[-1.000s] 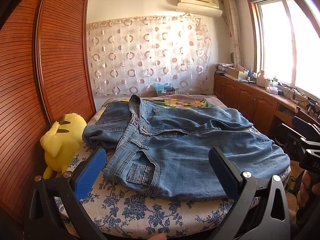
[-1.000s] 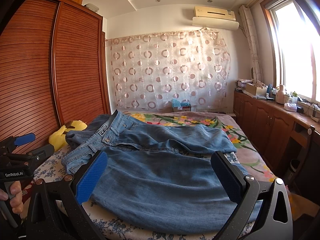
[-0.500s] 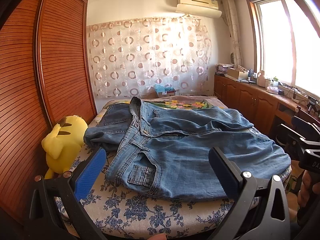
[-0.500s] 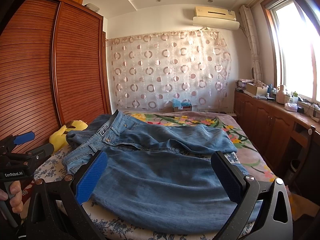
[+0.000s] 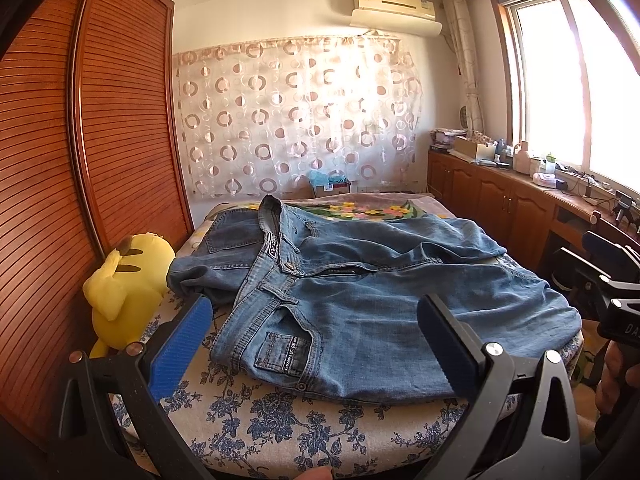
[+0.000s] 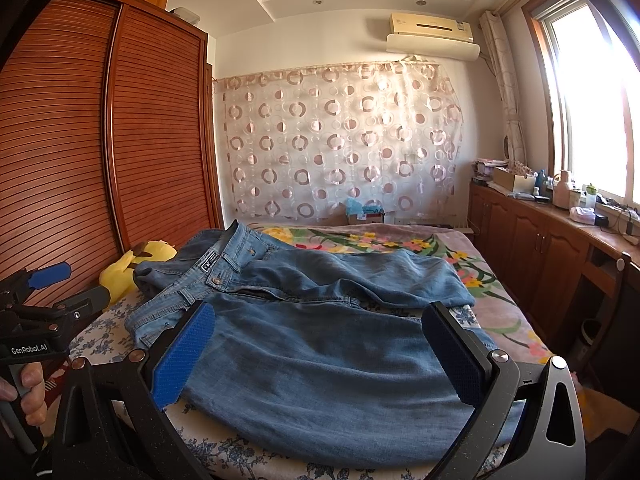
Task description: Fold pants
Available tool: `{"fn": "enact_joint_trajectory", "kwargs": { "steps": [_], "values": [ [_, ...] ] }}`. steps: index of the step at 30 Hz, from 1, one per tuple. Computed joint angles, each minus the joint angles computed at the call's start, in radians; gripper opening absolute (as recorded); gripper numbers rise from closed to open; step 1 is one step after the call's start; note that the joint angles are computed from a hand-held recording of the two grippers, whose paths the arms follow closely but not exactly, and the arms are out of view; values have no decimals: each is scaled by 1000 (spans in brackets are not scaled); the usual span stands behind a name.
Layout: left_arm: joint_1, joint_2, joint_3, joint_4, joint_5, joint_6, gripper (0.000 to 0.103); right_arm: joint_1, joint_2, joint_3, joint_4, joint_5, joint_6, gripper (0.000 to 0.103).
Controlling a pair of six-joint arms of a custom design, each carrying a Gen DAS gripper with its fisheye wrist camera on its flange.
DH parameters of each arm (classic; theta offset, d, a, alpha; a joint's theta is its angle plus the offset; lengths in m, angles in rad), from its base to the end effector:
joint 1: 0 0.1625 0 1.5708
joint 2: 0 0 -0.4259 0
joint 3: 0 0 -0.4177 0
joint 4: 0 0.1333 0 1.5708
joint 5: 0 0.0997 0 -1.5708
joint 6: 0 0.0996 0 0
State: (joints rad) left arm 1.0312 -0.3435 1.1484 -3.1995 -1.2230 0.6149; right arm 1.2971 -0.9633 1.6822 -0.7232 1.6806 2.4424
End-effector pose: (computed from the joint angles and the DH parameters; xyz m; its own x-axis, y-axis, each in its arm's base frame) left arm -0.2814 -0.7954 0.0144 -0.5624 0.5556 -0.6124 0.8245 0.3212 -0.4657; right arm -0.0597 -0.6655 0.1378 -0.7090 0.2890 0.6432 -0.5977 0.2376 -0.7657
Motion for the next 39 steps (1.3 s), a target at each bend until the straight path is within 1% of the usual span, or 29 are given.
{"fn": "enact_joint_trajectory", "kwargs": {
  "steps": [11,19,27,33,35,39],
  "values": [
    [1,3,1,-4,3,1,103,2,2,-2,4,3,1,103],
    [15,22,-29,43,-1,14,103,-3,11,-19,24,18,2,103],
    [48,49,-91,155,-7,-9,103,-13,18,-52,83,50,14,103],
    [68,67,-128,187,-8,-7,102,-16,16,-74,141,72,14,103],
    [72,77,-143,199,4,0,102,-16,18,-87,169,82,16,102],
    [84,91,-175,230,6,-5,102,-13,22,-111,228,100,13,100]
  ]
}}
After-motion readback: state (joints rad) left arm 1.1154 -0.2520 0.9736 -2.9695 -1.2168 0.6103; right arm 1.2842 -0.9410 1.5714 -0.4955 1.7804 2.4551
